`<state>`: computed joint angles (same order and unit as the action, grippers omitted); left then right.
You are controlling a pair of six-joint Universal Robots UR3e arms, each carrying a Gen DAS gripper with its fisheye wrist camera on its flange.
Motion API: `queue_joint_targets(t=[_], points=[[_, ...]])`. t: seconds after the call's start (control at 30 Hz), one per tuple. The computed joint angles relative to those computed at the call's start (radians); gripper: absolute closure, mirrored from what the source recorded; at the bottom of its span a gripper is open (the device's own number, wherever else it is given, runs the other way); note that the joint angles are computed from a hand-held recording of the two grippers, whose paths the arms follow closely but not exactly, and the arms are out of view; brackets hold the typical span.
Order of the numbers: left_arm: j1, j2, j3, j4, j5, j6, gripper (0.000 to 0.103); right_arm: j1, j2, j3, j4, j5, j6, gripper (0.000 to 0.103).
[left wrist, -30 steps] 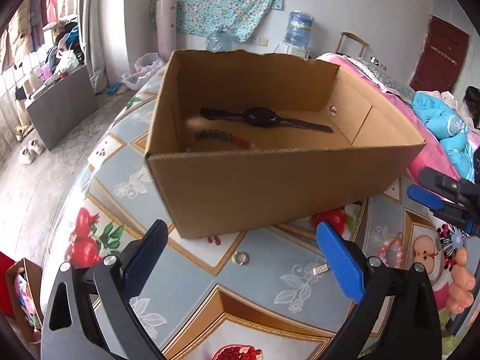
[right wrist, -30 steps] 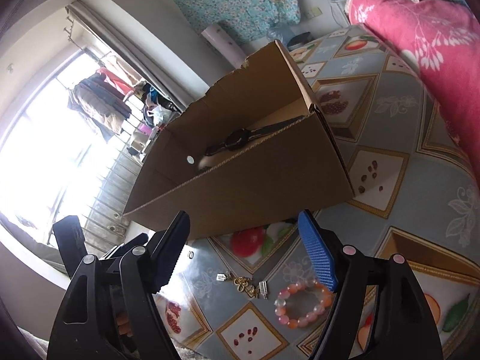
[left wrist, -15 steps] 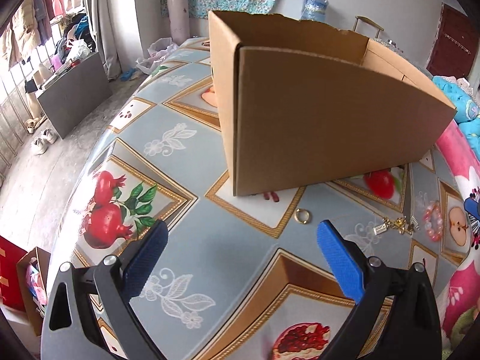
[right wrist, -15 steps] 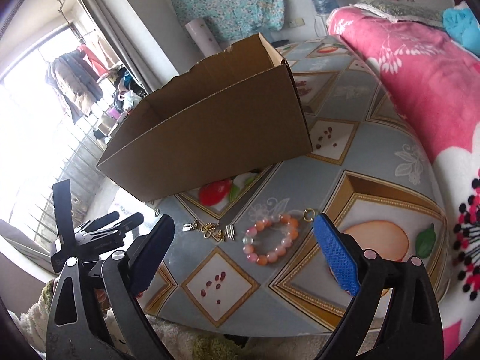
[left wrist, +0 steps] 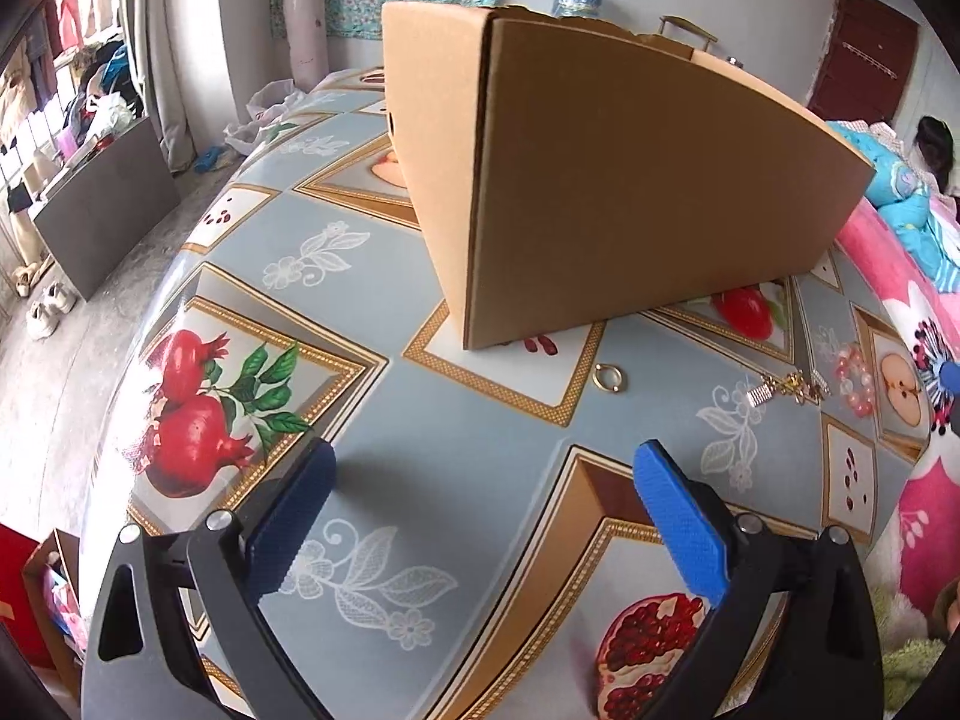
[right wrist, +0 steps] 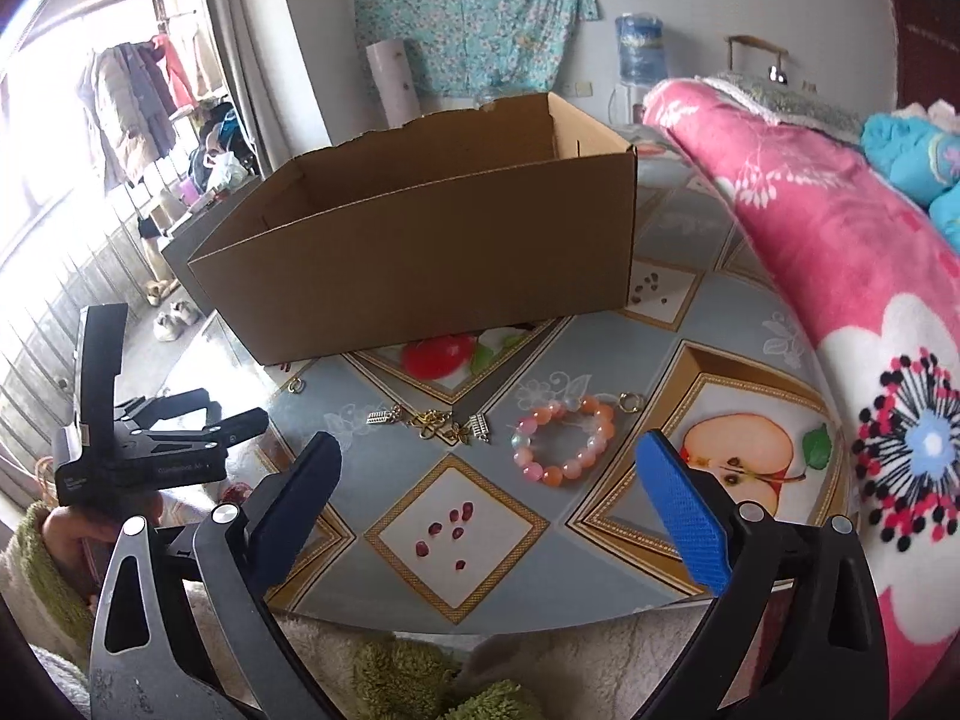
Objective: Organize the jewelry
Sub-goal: 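Move both tools toward the small gold ring beside the box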
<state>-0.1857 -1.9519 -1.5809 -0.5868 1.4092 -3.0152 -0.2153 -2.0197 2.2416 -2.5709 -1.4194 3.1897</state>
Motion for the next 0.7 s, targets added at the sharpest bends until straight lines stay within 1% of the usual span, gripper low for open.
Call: queue_joint_targets(t=[0.07,0.17,0.23,0.3,0.37,0.4,0.47,0.53,0.6,0.7], points=[[-0.003,0.007,-0.016,0.011,0.004,0.022,0.006,0.096,0.052,-0.028,-0.039,-0.122,0.026,0.008],[0.001,0.017,-0.042,0.036,-0.004,0.029,0.006,0.182,0.109,-0.057,-0.066,-0.246,0.061,0.008],[-0.004,0.022,-0.061,0.056,0.003,0.03,0.006,0.209,0.12,-0.064,-0.064,-0.29,0.079,0.008],[-0.032,0.009,-0.051,0.061,0.048,0.044,0.005,0.215,0.124,-0.063,-0.062,-0.315,0.101,0.008],[-0.039,0.006,-0.05,0.069,0.057,0.029,0.005,0.195,0.106,-0.043,-0.066,-0.297,0.108,0.008],[-0.043,0.0,-0.038,0.061,0.063,0.025,0.005,0.173,0.089,-0.035,-0.05,-0.272,0.099,0.008],[-0.051,-0.006,-0.022,0.047,0.072,0.017,0.005,0.107,0.049,-0.003,-0.039,-0.181,0.075,0.008],[-0.052,-0.009,-0.026,0.059,0.076,0.015,0.004,0.024,0.001,0.027,-0.008,-0.056,0.032,0.008],[-0.052,-0.007,-0.04,0.08,0.074,0.014,0.004,-0.002,-0.011,0.038,-0.007,-0.02,0.016,0.008],[-0.054,-0.009,-0.044,0.093,0.076,0.012,0.004,-0.012,0.016,0.031,-0.026,0.004,-0.018,0.008]])
